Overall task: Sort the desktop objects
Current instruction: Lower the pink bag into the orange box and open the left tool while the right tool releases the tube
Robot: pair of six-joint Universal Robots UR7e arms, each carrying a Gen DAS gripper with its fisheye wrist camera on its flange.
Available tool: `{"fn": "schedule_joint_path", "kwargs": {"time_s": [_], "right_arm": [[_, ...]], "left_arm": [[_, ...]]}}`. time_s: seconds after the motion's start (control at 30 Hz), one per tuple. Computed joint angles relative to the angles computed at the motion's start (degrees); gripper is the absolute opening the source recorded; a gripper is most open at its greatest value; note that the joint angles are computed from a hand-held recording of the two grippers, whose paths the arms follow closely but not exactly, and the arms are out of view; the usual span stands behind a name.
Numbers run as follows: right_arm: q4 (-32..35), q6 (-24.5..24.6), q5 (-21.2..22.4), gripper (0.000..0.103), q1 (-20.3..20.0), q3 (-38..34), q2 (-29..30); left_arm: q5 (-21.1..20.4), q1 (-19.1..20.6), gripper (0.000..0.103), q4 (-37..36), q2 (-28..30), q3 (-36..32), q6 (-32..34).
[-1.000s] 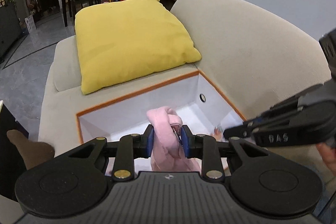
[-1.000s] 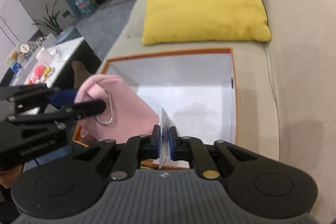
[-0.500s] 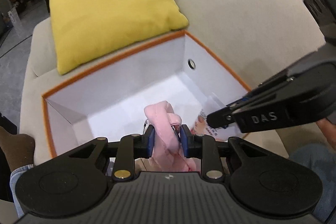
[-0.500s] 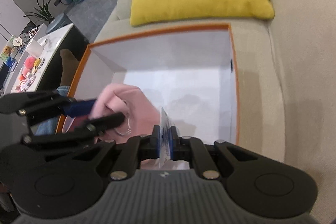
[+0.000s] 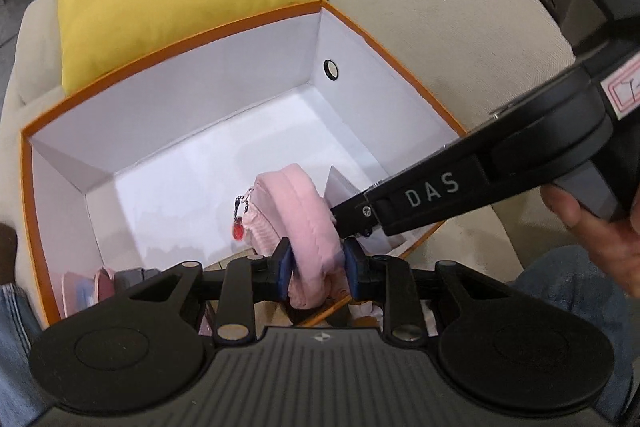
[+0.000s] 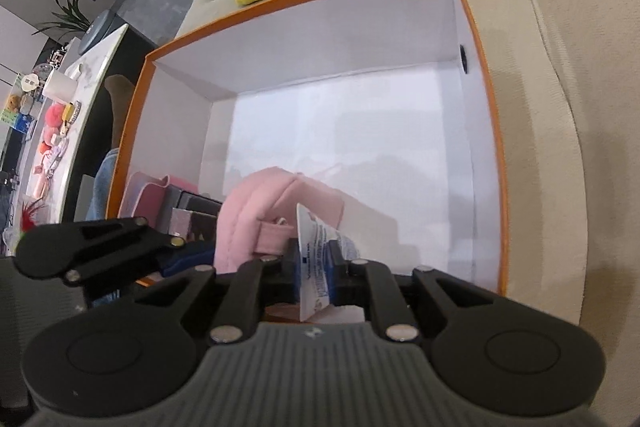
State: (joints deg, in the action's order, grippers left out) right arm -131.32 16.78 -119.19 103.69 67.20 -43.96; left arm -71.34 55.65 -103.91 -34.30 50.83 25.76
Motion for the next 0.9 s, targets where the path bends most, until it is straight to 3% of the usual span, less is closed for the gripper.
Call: {"fn": "schedule_joint_path", "kwargs": {"time_s": [0.13, 0.17, 0.4, 0.67, 0.77, 0.9], "right_arm": [[0.7, 1.4, 0.6, 0.018, 0.0, -0.3, -0.2], [0.8, 1.6, 0.5, 0.019, 0.1, -0.3, -0.3], [-0.4, 2.4, 1.3, 0.020, 0.4, 0.8, -1.2], [-2.2, 1.3, -1.8, 0.026, 1.9, 2.5, -2.1], [-7.7, -2.4, -2.8, 0.026, 3.1, 5.6, -3.6], [-19.1, -11.4, -5.0, 0.026, 6.0, 12.7, -6.3]], "left_arm": [[-0.5, 0.1, 0.058, -1.3, -1.0, 0.4, 0.5], [-0.5, 0.1, 0.060, -1.5, -1.2, 0.4, 0.8], [-2.6, 0.6, 0.063, 1.7, -1.9, -1.4, 0.1], [-3.0, 0.4, 0.063, -3.1, -6.1, 3.6, 0.3], [-2.7, -0.1, 0.063, -6.7, -9.2, 7.0, 1.7], [-1.9, -0.6, 0.063, -10.2, -14.2, 12.6, 4.3]]}}
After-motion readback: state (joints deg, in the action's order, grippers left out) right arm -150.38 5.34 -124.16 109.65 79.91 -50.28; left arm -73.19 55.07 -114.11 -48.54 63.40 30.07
